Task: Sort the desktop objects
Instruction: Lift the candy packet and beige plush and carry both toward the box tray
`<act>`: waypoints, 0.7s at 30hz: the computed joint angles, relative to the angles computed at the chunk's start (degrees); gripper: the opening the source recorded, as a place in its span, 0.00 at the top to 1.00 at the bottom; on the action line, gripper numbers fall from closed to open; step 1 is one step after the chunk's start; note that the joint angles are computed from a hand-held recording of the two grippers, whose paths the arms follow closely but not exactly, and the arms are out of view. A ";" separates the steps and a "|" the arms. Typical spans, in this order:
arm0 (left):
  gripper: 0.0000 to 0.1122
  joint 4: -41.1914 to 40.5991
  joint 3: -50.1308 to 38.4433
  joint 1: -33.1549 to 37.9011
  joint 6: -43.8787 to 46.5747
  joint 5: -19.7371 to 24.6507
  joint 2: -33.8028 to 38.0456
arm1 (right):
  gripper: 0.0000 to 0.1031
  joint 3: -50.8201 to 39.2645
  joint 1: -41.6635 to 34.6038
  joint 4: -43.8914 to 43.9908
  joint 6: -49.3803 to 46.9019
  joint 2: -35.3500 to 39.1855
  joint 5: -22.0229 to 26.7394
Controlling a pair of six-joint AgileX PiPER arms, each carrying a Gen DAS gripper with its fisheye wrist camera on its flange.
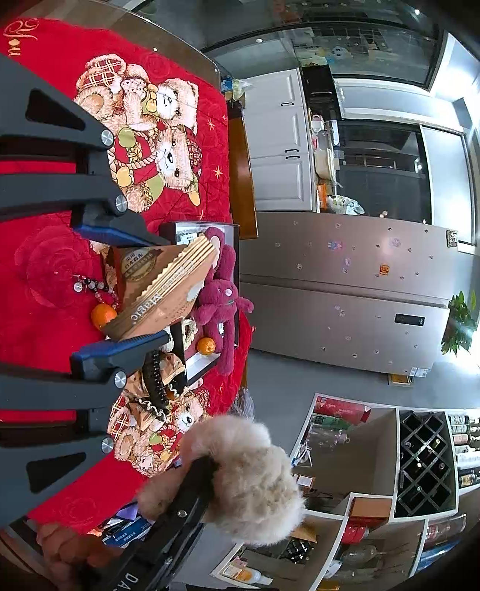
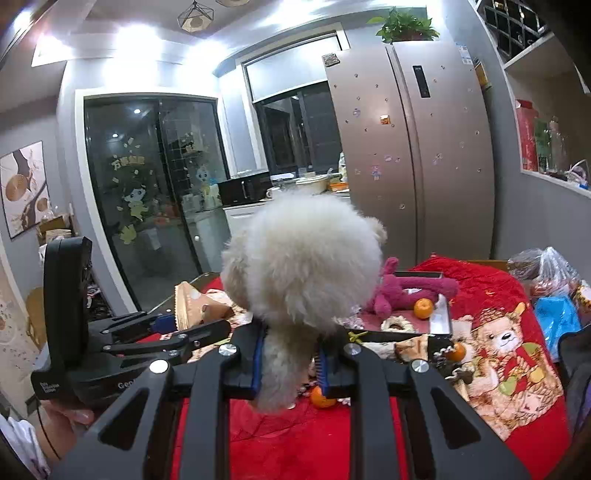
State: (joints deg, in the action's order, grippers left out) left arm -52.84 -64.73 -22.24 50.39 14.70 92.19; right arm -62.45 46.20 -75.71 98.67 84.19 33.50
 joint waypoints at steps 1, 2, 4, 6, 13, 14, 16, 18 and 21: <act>0.62 2.79 -1.03 -0.22 -2.85 0.30 0.54 | 0.78 -0.22 -0.49 0.51 -0.46 0.13 -0.16; 0.62 4.46 -2.14 -0.22 -4.51 0.88 1.14 | 0.78 -0.36 -1.13 0.96 -0.92 0.19 -0.63; 0.62 7.74 -4.59 -0.41 -7.81 2.07 2.46 | 0.78 -1.16 -2.57 2.40 -2.34 0.62 -1.33; 0.62 12.44 -7.51 -0.76 -12.46 3.64 3.96 | 0.78 -2.31 -4.67 4.50 -4.66 1.25 -2.42; 0.62 21.11 -20.08 -1.93 -21.69 8.80 11.38 | 0.78 -6.86 -13.20 14.98 -16.13 3.94 -8.80; 0.62 22.38 -22.11 -2.08 -23.38 9.58 12.69 | 0.78 -7.65 -14.60 17.48 -18.56 4.53 -9.79; 0.62 23.61 -26.69 -2.16 -26.01 11.74 15.89 | 0.78 -9.03 -16.74 21.59 -22.82 5.66 -10.95; 0.62 24.69 -30.44 -2.44 -28.18 12.92 18.83 | 0.77 -10.33 -18.70 26.31 -27.86 6.92 -12.04; 0.62 25.96 -36.94 -2.81 -31.15 15.67 23.97 | 0.77 -12.44 -21.38 30.72 -32.95 9.21 -12.78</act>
State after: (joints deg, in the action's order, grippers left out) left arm -26.88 -101.67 -25.05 19.24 30.38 116.15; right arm -74.89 24.82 -44.99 65.72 93.40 20.72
